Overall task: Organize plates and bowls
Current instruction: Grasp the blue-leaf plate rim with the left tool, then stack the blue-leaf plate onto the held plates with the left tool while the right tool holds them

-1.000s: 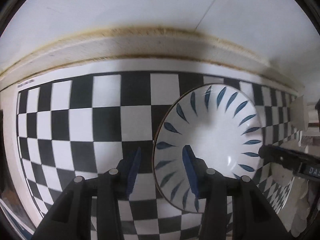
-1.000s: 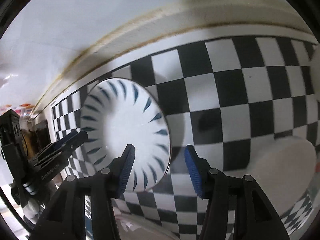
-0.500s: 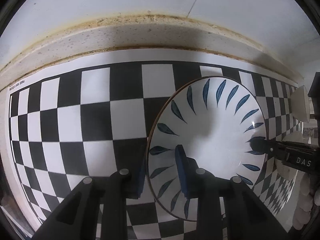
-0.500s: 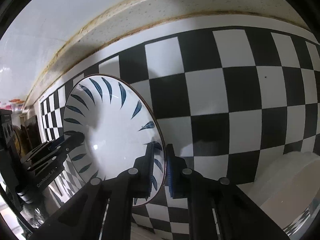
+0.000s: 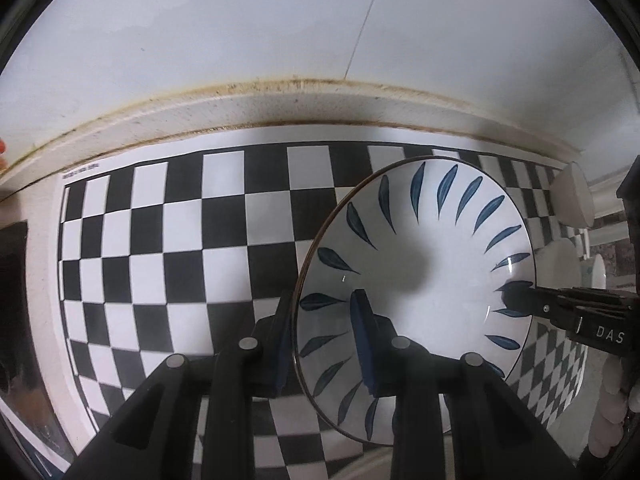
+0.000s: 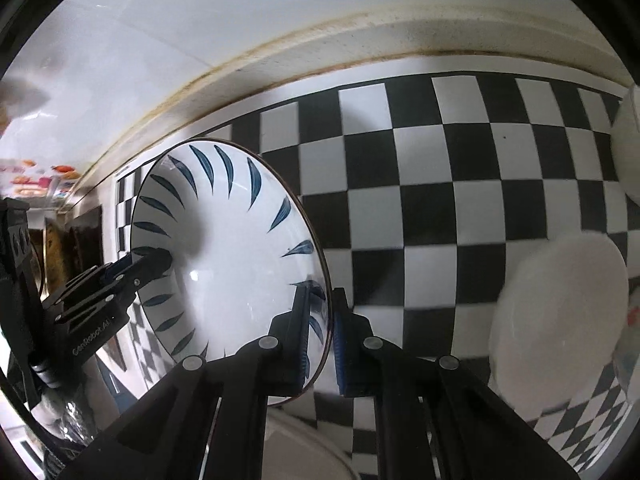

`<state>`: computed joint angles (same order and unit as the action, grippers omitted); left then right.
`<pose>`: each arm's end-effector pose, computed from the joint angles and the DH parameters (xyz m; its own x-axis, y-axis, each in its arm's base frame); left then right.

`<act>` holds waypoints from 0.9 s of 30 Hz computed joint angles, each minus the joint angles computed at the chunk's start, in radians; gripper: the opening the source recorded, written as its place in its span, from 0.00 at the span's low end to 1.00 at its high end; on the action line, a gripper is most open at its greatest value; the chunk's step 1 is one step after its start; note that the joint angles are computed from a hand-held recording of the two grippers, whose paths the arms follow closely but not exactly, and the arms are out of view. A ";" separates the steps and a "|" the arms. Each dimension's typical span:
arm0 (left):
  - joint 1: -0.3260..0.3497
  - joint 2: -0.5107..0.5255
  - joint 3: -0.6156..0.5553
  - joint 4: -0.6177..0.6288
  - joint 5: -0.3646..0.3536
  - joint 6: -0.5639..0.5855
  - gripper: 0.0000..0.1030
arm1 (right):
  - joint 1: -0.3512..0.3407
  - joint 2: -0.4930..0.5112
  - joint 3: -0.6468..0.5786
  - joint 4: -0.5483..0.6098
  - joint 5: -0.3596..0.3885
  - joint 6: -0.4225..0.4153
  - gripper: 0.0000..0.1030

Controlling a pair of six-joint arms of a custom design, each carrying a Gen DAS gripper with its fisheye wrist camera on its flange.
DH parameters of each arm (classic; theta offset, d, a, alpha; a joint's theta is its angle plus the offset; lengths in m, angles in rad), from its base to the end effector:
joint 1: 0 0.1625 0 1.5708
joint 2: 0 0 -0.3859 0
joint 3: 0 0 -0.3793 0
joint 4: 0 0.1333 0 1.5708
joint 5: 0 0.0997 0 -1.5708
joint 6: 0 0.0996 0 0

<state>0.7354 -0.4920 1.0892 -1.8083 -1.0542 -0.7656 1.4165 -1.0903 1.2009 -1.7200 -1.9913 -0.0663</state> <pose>-0.4090 -0.6161 0.0153 -0.8086 0.1138 -0.5772 0.1855 0.9804 -0.0666 -0.0097 -0.6649 0.3758 -0.9078 0.0901 0.4096 0.0936 0.9955 -0.0115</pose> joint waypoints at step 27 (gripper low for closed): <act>-0.204 -0.282 0.470 -0.051 -0.095 -0.199 0.24 | -0.042 -0.561 0.595 -0.037 0.075 -0.026 0.12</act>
<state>0.5316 -0.7742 1.5593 -1.8591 -1.1496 -0.9647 1.3744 -1.6513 1.7960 -1.7568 -1.9168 -0.0920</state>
